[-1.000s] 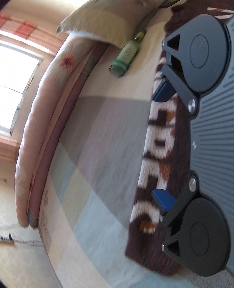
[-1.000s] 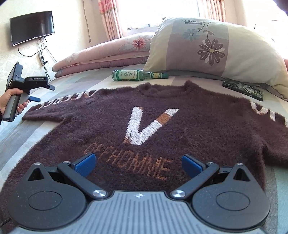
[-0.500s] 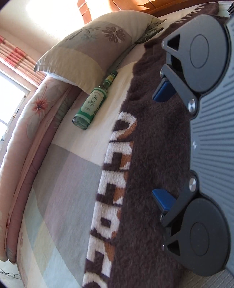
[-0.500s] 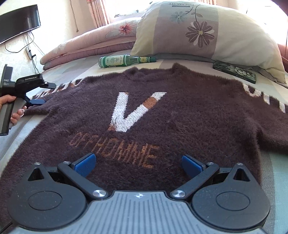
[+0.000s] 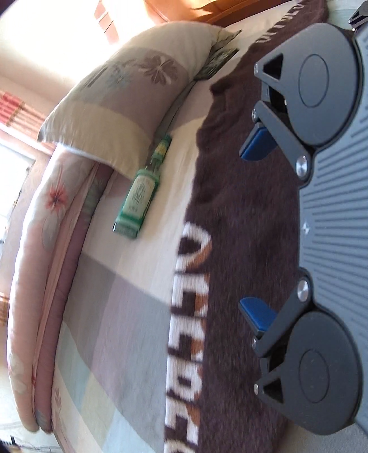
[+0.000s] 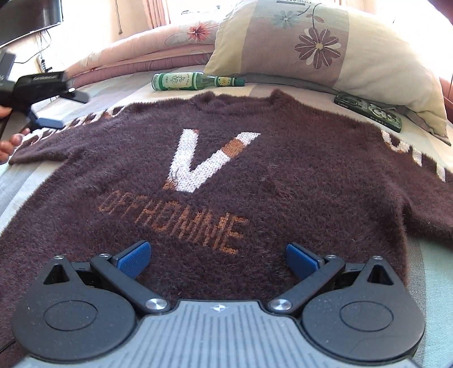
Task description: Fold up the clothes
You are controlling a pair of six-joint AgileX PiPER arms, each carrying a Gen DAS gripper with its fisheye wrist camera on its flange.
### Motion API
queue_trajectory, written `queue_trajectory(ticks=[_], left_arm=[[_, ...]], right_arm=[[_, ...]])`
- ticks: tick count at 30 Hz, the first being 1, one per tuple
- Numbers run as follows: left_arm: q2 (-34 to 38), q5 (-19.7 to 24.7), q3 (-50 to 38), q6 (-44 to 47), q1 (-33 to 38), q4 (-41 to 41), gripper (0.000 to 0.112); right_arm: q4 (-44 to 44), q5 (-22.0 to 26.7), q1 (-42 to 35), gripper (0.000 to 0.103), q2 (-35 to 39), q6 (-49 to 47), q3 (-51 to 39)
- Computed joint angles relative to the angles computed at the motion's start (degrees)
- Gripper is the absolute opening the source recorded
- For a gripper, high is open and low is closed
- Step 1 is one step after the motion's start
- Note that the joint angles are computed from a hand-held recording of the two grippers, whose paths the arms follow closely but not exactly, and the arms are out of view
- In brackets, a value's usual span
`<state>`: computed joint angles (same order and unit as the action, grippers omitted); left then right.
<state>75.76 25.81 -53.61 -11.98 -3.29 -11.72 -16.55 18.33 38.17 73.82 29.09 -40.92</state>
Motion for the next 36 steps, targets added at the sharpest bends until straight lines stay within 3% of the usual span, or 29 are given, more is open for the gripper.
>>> queue_trajectory(ticks=[4,8,12,16,20,22,25,27,29,34,36], left_arm=[[4.5,-3.0,0.0,-7.0,-5.9,5.1,0.102],[2.8,-5.4,5.1,-7.4,-4.4,2.4,0.102],[-1.7,2.2,4.3,-19.8,-4.9,14.1,0.102],[-5.4,6.0,3.0,-12.0,-5.9,5.5,0.102],[-4.3,6.4,3.0,-0.7,-8.7,-9.1,0.102],[-2.9,5.9,3.9,1.2,-10.7,-12.5,0.102],[-2.3,3.3,6.4,-6.2,-14.4,-6.0,0.102],[-5.1,-1.0,10.5,-9.7,-15.4,-3.6,0.102],[-8.0,-1.3,12.6,-18.2,-16.9,2.9,0.102],[-14.0,7.3,12.9,-26.9,-19.0,12.0,0.102],[-16.6,8.6,13.3,-28.6,-20.2,11.9,0.102]], right_arm=[[3.6,0.5,-0.8,0.103,-0.2,-3.5,-0.4],[11.4,0.7,-2.7,0.103,-0.8,-10.5,-0.5],[18.4,1.5,-4.5,0.103,-1.4,-16.5,-0.6],[22.5,1.6,-5.5,0.103,-1.7,-19.9,-0.5],[24.2,1.6,-5.9,0.103,-1.7,-21.3,-0.4],[25.3,1.8,-6.3,0.103,-1.8,-22.5,-0.4],[28.3,2.6,-7.2,0.103,-2.0,-25.4,-0.7],[30.2,3.2,-7.9,0.103,-2.1,-27.2,-0.9],[32.3,3.8,-8.6,0.103,-2.4,-28.9,-1.0],[34.0,4.6,-9.3,0.103,-2.7,-30.2,-1.1],[32.4,4.2,-8.8,0.103,-2.6,-28.5,-1.1]])
